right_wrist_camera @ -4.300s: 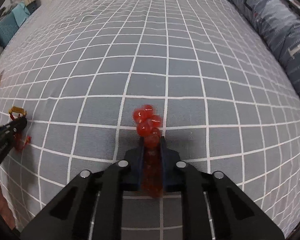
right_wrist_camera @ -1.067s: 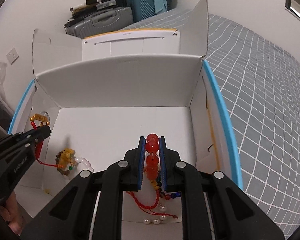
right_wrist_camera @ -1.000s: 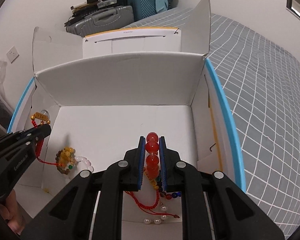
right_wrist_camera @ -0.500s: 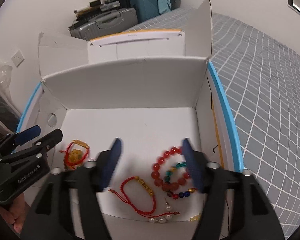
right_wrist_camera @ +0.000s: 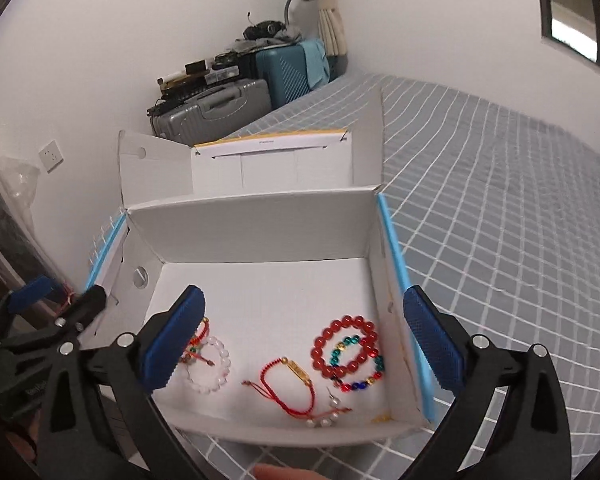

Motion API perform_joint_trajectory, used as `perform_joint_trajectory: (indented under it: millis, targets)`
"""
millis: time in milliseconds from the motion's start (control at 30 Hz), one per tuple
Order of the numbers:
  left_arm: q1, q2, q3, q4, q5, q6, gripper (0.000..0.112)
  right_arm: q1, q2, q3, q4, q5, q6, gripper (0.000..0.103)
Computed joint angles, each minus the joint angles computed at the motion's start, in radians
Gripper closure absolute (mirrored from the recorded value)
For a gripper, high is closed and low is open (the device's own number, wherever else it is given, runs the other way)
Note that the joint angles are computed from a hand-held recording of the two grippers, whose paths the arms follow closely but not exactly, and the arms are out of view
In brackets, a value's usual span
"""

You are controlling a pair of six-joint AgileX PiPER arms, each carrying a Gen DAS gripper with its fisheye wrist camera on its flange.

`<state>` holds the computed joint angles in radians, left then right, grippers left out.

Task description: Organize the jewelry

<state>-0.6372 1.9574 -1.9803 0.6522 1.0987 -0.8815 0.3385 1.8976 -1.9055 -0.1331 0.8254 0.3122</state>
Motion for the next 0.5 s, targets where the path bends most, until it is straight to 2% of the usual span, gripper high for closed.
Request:
perform_joint_trajectory:
  millis: [133, 333, 500]
  targets:
    - [-0.036, -0.109, 0.164, 0.044, -0.05, -0.076, 0.015, 0.046, -0.124, 0.185, -0.148, -0.068, 0.117, 0.008]
    - [-0.086, -0.242, 0.39, 0.095, -0.11, -0.188, 0.015, 0.093, -0.281, 0.449, -0.243, -0.154, 0.234, 0.008]
    - [-0.128, -0.295, 0.512, 0.152, -0.12, -0.276, 0.015, 0.133, -0.354, 0.581, -0.325, -0.195, 0.351, 0.008]
